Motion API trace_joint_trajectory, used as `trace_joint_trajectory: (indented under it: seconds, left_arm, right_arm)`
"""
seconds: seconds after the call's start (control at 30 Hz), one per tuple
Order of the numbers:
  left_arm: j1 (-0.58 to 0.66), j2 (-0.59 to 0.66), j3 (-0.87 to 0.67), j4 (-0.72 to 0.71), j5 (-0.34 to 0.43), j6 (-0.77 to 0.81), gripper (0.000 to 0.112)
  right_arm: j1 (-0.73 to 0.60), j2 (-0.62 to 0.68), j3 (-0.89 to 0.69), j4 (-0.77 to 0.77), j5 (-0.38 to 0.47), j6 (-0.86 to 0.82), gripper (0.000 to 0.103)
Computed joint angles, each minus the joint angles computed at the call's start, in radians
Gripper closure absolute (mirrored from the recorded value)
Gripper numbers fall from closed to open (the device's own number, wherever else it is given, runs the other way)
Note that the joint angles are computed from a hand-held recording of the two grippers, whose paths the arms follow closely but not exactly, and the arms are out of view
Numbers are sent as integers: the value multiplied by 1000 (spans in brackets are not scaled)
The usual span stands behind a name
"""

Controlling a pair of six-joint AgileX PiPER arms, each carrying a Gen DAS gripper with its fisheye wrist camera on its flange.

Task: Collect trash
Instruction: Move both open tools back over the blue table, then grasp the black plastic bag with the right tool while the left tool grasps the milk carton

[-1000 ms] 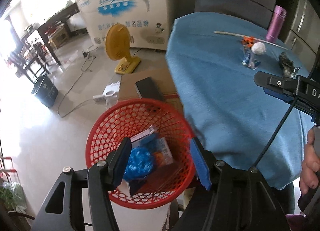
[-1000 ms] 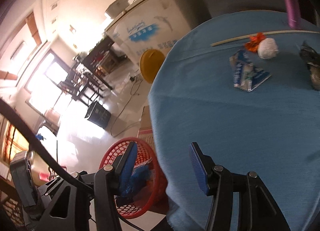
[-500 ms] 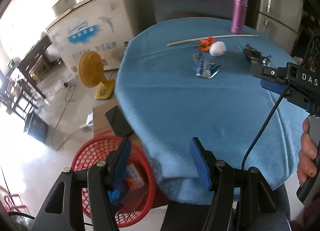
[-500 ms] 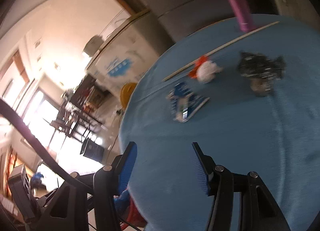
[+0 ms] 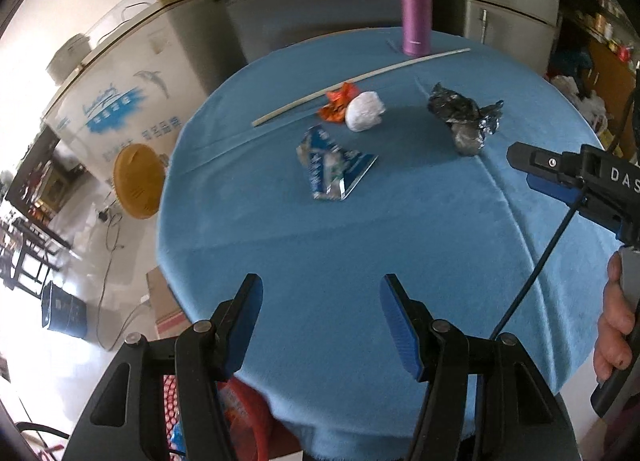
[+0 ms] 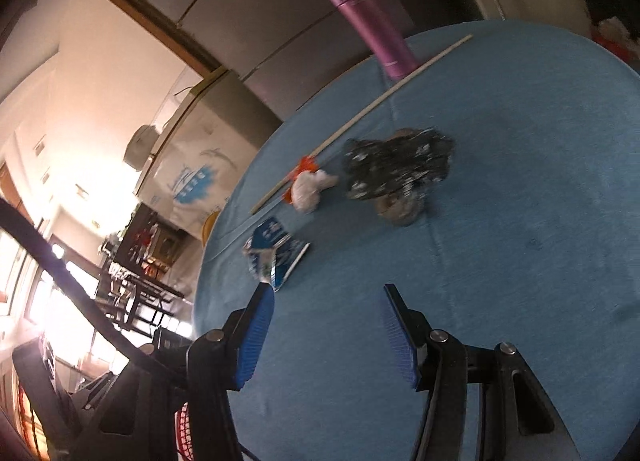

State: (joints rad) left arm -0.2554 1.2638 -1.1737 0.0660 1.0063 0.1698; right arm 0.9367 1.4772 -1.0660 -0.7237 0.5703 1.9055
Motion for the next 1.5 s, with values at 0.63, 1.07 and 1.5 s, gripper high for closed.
trace_joint_trajectory:
  seconds: [0.63, 1.07, 1.5]
  left_arm:
    - [-31, 240, -190, -54, 6, 41, 50]
    - [11, 328, -290, -87, 24, 68, 50]
    - [105, 501, -564, -202, 192, 117, 50]
  right_arm:
    - [-127, 2, -7, 78, 44, -112, 44]
    - [-197, 7, 2, 150, 22, -195, 44]
    - [-314, 192, -161, 364, -41, -440, 39]
